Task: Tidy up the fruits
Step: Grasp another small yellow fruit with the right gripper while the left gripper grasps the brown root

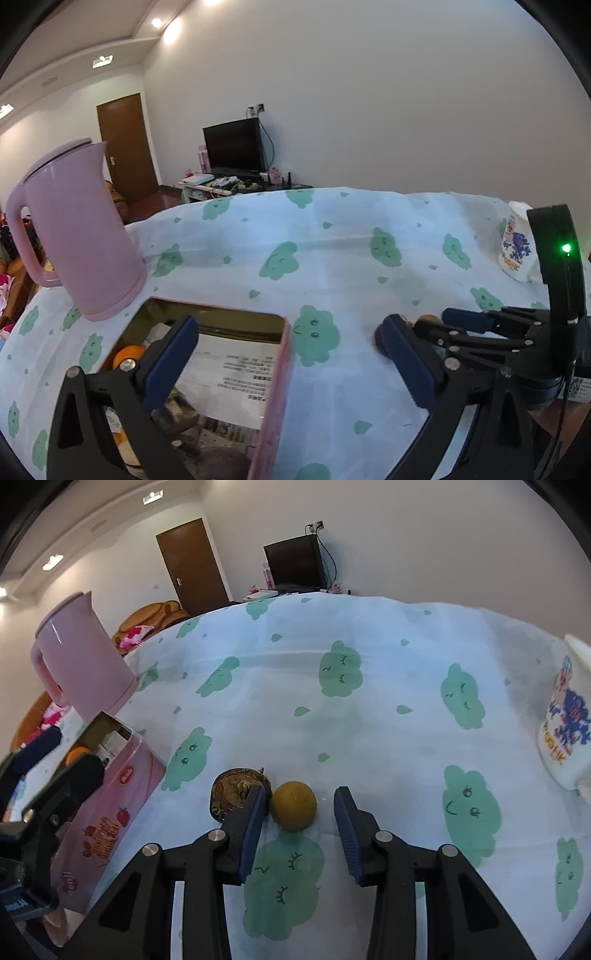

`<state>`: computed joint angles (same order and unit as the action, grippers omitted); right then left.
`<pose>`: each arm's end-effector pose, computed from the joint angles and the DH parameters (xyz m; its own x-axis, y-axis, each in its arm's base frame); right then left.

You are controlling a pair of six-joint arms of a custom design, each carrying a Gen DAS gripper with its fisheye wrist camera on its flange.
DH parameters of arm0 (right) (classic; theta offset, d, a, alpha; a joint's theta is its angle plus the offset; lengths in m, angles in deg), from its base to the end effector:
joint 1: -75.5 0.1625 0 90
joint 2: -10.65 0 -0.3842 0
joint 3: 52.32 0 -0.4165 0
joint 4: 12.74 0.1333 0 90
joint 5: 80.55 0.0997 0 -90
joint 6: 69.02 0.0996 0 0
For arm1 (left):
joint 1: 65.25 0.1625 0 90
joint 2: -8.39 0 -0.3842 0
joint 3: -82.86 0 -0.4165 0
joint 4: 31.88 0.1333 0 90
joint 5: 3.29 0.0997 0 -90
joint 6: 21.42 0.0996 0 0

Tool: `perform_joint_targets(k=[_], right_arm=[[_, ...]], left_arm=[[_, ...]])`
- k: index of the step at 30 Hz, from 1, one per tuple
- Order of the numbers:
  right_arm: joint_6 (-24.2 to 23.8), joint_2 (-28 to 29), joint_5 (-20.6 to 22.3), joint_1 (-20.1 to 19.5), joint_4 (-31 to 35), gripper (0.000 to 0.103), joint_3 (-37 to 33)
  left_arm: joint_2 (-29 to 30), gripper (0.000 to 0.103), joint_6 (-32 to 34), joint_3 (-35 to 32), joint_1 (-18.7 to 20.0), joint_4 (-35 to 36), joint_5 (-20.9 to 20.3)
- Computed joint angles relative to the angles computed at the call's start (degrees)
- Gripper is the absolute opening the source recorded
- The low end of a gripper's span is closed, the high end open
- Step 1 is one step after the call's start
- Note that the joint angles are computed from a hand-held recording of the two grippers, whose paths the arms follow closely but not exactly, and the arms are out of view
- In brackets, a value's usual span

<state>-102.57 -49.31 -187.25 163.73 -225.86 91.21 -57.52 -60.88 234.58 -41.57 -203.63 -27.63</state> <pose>0.0930 -0.3797 0.0711 -0.8063 -0.2489 0.5366 -0.5061 0.7597 -0.4082 -0.1699 -0.3192 0.0498 -0.6628 0.0568 -0.7467 0.6376 0.5657 -0.5229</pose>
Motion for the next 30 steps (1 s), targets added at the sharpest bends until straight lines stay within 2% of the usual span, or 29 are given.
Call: perform_joint_targets(k=[3,10,15,17,18,22,25,30], right_arm=[[0.1,-0.8,0.6,-0.5,0.7,0.028,0.5],[-1.7,-0.3,-0.9,-0.1,-2.6,0.028,1.3],[-4.0,0.7,-5.3,0.3,-9.8,0.028,1.8],[-5.1,1.0,-6.9,0.2,-13.2,0.028,2.1],[-5.5,0.8,-7.1,-0.1,-13.9,0.028,2.3],[-5.0,-1.4,-5.9,-1.6,-13.6,0.028,3.3],[-5.2,-1.6,-5.5,-1.8,-14.0,0.028,3.7],[-5.3,-1.6,-4.8,-1.9,-14.4,0.028,3.9]], left_arm=[[0.8,0.102,1.5,-0.6,0.2,-1.9,-1.2],[5.3,0.101,5.6,-3.0,1.1,-6.9,-3.3],[8.8,0.098,8.6,-5.2,2.3,-9.0,-5.5],[9.9,0.087,10.3,-6.2,3.5,-9.5,-7.6],[10.4,0.085,11.0,-6.8,4.1,-9.3,-8.6],[12.3,0.072,14.3,-8.9,6.2,-9.6,-13.2],[12.6,0.056,15.1,-10.6,8.7,-8.3,-16.8],[13.8,0.055,17.1,-12.6,10.2,-8.0,-18.4]])
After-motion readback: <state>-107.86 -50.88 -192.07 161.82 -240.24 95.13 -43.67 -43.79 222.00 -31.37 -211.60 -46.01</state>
